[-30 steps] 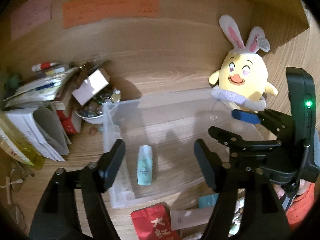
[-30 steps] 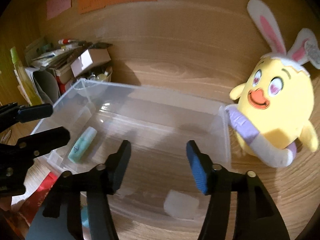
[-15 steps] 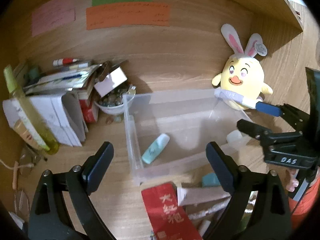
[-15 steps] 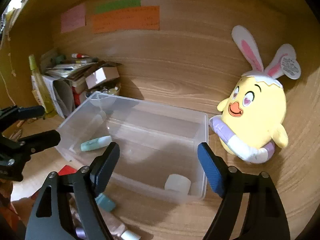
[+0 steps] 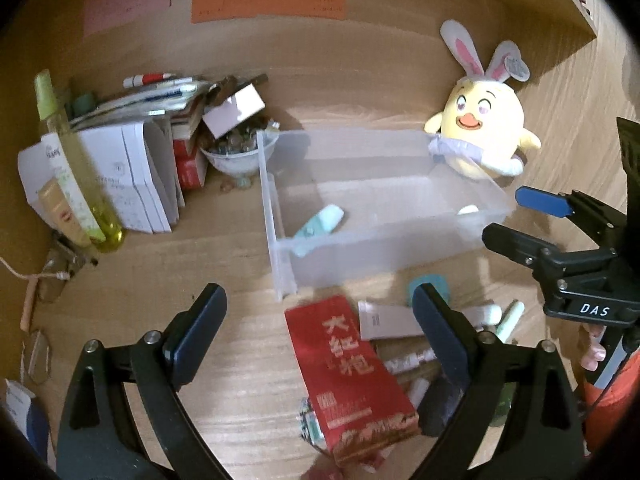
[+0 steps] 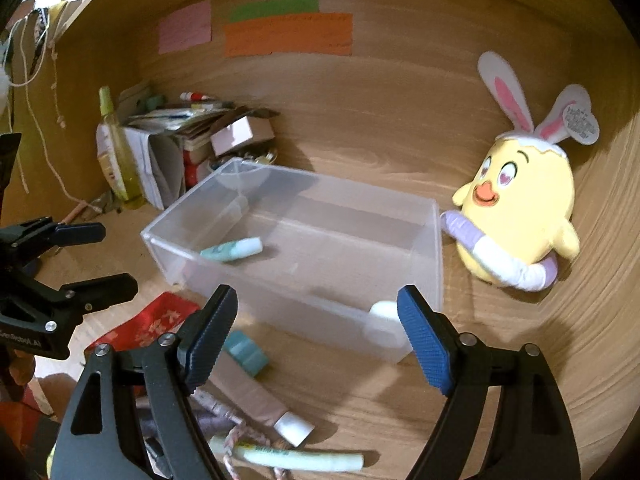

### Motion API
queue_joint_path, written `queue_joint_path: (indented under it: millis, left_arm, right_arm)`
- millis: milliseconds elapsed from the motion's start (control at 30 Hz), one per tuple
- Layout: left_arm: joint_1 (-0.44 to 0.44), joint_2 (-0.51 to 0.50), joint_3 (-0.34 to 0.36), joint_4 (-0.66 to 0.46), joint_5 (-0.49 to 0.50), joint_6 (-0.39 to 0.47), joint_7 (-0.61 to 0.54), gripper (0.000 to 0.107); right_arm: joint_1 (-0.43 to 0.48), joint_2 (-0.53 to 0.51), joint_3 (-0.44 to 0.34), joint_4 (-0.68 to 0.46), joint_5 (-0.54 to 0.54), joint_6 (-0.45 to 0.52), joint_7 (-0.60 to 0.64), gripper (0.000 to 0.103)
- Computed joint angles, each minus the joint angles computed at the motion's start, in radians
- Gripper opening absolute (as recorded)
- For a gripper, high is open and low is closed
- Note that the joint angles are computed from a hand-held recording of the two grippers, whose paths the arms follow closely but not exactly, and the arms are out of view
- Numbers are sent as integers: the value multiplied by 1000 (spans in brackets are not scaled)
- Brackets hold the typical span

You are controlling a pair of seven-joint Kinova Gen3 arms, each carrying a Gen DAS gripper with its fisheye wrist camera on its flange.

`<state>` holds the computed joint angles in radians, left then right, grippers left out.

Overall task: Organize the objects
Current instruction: 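Grasp the red tea packet with the left gripper while the right grasps the blue tape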

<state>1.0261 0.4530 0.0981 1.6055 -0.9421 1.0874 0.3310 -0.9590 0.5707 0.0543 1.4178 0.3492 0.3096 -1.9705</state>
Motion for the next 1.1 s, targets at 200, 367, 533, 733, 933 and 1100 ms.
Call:
queue_joint_path:
  millis: [200,367,533,733,933,1100]
  left_arm:
    - [3,5,9,18,26,-42,17,95]
    - [14,21,10,15,51,-59,8,95]
    - [15,33,3,25,82,-104,-1,95]
    - [21,33,-16,63,103,-173,33,95]
    - [41,34,-40,100,98,-189,117,95]
    - [58,20,-43,136,52,-191,201,84]
  right_arm:
    - [23,15,-45,5,-23,20,40,80]
    - [57,45,-99,-28,-59,60,102,80]
    - [85,93,-142,-97,-102,126,167,78]
    - [109,136,-179,-164,-158,188,254,58]
    - [113,154,-185,-190,-196,209,303,35]
    - [106,159,-176,-195,-206,214,315,22]
